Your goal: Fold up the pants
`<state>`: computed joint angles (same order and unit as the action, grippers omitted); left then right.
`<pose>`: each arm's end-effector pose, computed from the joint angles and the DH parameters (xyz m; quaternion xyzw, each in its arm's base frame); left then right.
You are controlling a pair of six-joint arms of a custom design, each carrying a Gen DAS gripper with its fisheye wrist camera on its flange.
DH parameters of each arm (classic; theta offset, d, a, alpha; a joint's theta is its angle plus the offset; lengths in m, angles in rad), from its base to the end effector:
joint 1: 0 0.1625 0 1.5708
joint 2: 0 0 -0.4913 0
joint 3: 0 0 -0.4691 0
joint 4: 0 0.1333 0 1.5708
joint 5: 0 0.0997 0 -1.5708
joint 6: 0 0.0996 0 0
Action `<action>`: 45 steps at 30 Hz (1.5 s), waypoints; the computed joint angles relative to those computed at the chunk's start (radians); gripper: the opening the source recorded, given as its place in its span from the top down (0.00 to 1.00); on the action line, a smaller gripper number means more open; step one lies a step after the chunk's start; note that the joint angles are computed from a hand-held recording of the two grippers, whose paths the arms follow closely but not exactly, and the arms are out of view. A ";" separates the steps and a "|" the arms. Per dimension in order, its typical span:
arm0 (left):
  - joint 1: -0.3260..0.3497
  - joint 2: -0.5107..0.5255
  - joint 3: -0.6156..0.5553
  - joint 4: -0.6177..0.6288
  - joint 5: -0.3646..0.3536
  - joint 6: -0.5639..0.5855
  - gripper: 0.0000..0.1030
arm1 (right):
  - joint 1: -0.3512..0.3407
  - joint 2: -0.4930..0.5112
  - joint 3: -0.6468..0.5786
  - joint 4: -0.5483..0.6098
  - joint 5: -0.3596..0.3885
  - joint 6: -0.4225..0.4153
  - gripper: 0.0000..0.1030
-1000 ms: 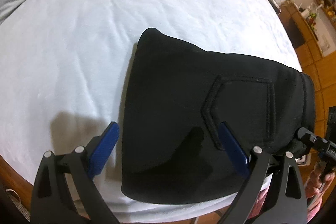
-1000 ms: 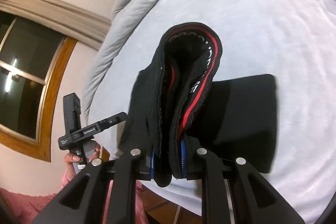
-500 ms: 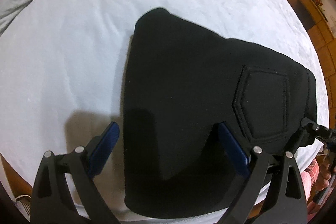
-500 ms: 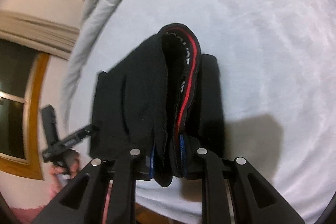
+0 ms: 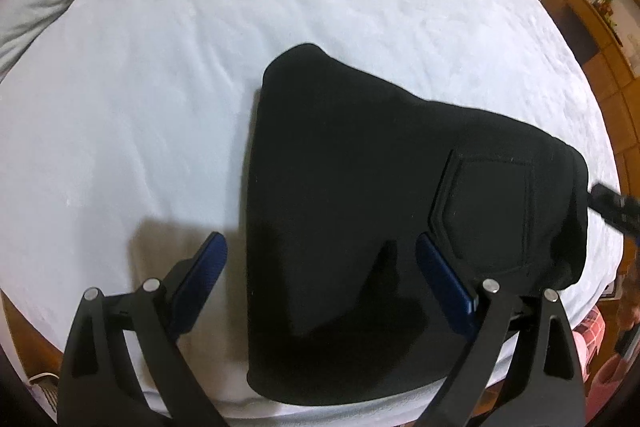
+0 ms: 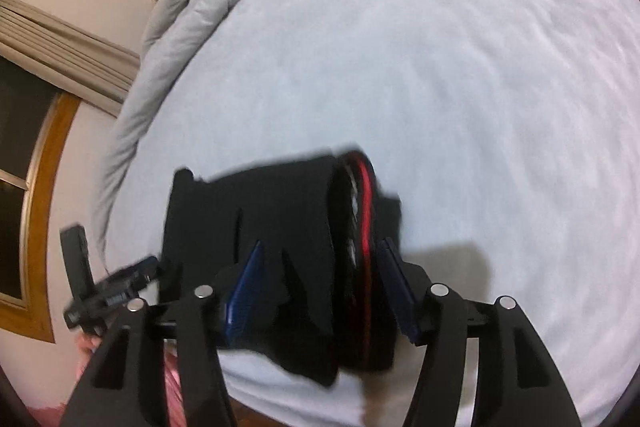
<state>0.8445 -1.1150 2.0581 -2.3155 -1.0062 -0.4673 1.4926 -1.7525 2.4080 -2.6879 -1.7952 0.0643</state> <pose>-0.2410 -0.5522 0.1218 0.1508 0.9441 -0.0771 0.2827 0.0783 -0.4230 0.3172 -0.0944 -0.9631 0.2266 0.1106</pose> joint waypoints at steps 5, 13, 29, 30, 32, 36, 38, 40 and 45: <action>0.007 0.034 -0.019 0.007 0.009 0.007 0.08 | -0.078 0.081 -0.065 0.040 0.136 0.019 0.79; 0.024 0.075 -0.042 -0.002 0.007 0.026 0.07 | -0.120 0.107 -0.048 0.007 0.130 0.033 0.90; 0.065 0.002 -0.048 0.108 -0.067 -0.026 0.08 | -0.012 -0.125 0.071 0.234 0.048 0.005 0.51; 0.066 0.004 -0.047 0.103 -0.063 -0.030 0.08 | -0.006 -0.121 0.073 0.230 0.037 0.004 0.51; 0.065 0.007 -0.046 0.097 -0.057 -0.039 0.08 | -0.004 -0.115 0.073 0.227 0.029 0.004 0.52; 0.049 0.008 -0.027 0.086 -0.028 -0.035 0.07 | 0.051 -0.068 0.057 0.205 -0.077 -0.003 0.88; 0.033 0.004 -0.018 0.088 -0.027 -0.039 0.07 | 0.051 -0.084 0.056 0.219 -0.067 -0.019 0.94; 0.035 0.005 -0.018 0.084 -0.021 -0.025 0.05 | 0.072 -0.091 0.055 0.245 -0.118 -0.017 1.00; 0.026 0.000 0.008 0.065 -0.013 -0.037 0.02 | 0.049 -0.060 0.076 0.251 -0.273 0.029 1.00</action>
<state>0.8703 -1.1145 2.0657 -2.2504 -1.0194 -0.5047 1.5413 -1.8122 2.4841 -2.4372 -2.0678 0.0934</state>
